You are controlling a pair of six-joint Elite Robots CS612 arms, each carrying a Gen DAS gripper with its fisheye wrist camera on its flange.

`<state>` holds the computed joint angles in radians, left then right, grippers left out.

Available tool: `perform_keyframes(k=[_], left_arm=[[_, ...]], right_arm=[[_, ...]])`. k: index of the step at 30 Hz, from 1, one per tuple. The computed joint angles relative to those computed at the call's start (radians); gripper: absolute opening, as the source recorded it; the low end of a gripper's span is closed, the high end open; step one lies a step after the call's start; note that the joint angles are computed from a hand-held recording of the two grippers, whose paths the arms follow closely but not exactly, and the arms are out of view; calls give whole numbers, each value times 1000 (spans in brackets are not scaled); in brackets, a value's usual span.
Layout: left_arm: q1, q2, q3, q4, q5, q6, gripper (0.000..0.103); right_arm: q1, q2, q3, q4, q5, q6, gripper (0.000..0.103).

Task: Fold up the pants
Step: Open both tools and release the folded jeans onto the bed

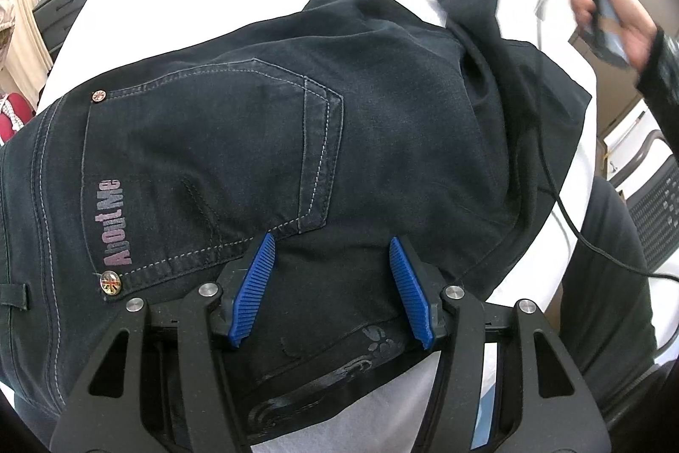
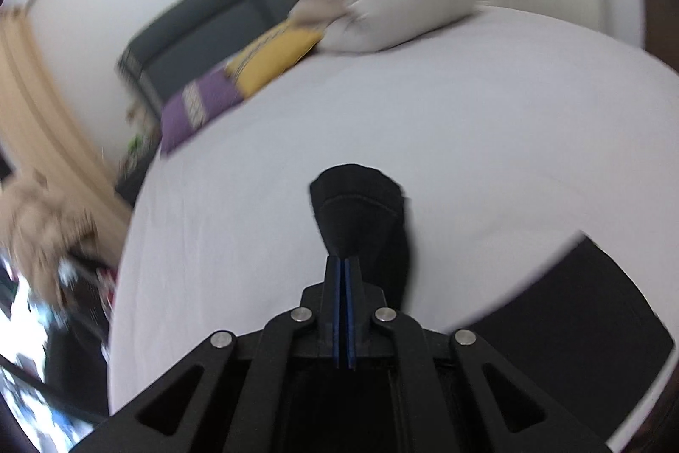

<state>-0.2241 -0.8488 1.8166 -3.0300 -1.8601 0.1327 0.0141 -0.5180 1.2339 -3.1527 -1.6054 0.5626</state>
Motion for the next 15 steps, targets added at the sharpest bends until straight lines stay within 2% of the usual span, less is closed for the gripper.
perform_keyframes(k=[2, 4, 5, 6, 8, 9, 11, 13, 14, 15], left_arm=[[0, 0, 1, 0, -1, -1, 55], [1, -2, 0, 3, -2, -5, 55], [1, -2, 0, 4, -1, -7, 55], [1, -3, -1, 5, 1, -9, 55], [-1, -4, 0, 6, 8, -12, 55], [-2, -4, -1, 9, 11, -12, 55], [-4, -5, -4, 19, 16, -17, 55], [-7, -6, -7, 28, 22, -24, 55], [-9, -8, -8, 33, 28, -26, 55], [-11, -9, -9, 37, 34, -26, 55]], right_arm=[[-26, -35, 99, -86, -14, 85, 2], [-65, -75, 226, -186, -23, 218, 2], [-84, -93, 297, -223, -55, 289, 2], [-101, -97, 337, -247, -51, 351, 2], [-145, -108, 427, -299, 12, 493, 9], [-158, -111, 461, -325, 34, 548, 14], [-168, -102, 506, -430, 85, 599, 60], [-155, -94, 517, -503, 80, 600, 76], [-154, -87, 511, -524, 97, 597, 76], [-155, -73, 488, -533, 151, 604, 76]])
